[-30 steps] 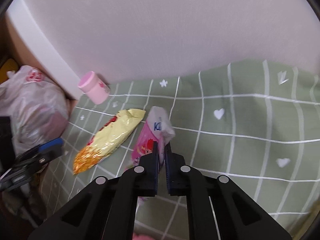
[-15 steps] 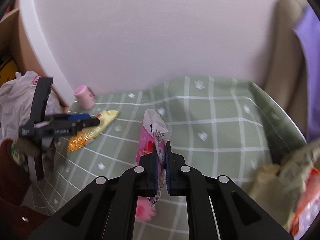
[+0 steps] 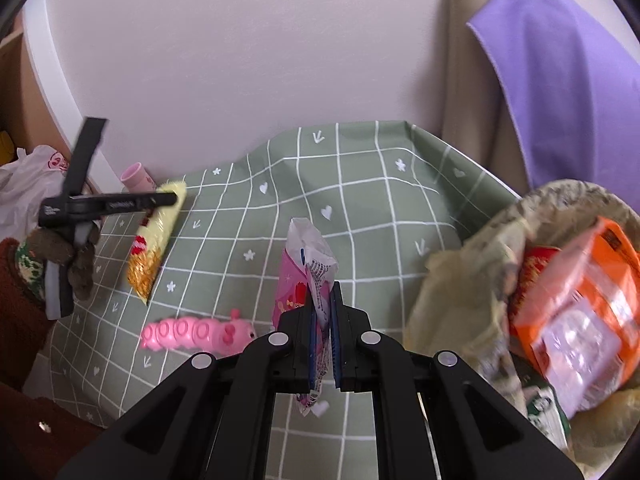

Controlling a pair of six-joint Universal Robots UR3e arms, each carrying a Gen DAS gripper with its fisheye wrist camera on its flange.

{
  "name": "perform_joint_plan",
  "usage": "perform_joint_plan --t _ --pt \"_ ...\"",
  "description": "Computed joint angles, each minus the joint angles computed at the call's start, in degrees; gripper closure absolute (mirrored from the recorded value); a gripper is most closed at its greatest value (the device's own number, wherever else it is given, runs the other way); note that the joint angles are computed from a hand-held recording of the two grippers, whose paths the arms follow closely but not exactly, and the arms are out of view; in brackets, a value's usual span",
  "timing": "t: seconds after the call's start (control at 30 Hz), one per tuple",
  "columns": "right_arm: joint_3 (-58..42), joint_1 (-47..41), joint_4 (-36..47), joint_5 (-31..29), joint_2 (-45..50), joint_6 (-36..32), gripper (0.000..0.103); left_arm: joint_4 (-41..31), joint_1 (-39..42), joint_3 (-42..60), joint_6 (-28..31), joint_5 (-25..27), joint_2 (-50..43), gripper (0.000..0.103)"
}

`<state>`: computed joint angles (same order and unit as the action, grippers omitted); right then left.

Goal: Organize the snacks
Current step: 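Carry the yellow snack bar and pink Kleenex pack over the yellow bag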

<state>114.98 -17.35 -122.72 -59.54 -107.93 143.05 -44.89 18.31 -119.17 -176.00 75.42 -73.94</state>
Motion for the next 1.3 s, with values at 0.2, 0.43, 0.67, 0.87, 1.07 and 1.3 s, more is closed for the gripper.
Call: perform_joint_plan --t 0.2,0.43,0.67,0.87,1.07,1.3 --pt "-0.6 -5.1 5.1 3.8 -3.0 -5.4 0.095 -1.5 -5.9 3.2 -4.4 3.2 4.6 0.083" --pt "-4.0 -15.7 17.0 13.4 -8.7 -14.7 0.095 -1.8 -20.1 14.0 -11.2 11.4 1.7 0.083" --pt "-12.4 -34.0 41.9 25.0 -15.8 -34.4 0.095 3.6 -34.9 30.8 -15.5 18.1 -10.8 0.083" --pt "-24.6 -50.5 68.1 29.8 -14.4 -54.9 0.095 8.9 -43.0 48.2 -18.3 16.5 -24.5 0.083" --pt "-30.1 -59.9 78.9 30.0 -9.6 -66.4 0.095 8.8 -48.6 66.0 -21.8 14.7 -39.4 0.083" --pt "-34.1 -66.8 82.4 30.5 -3.7 -72.0 0.095 6.6 -52.8 89.4 -26.3 14.1 -57.7 0.083"
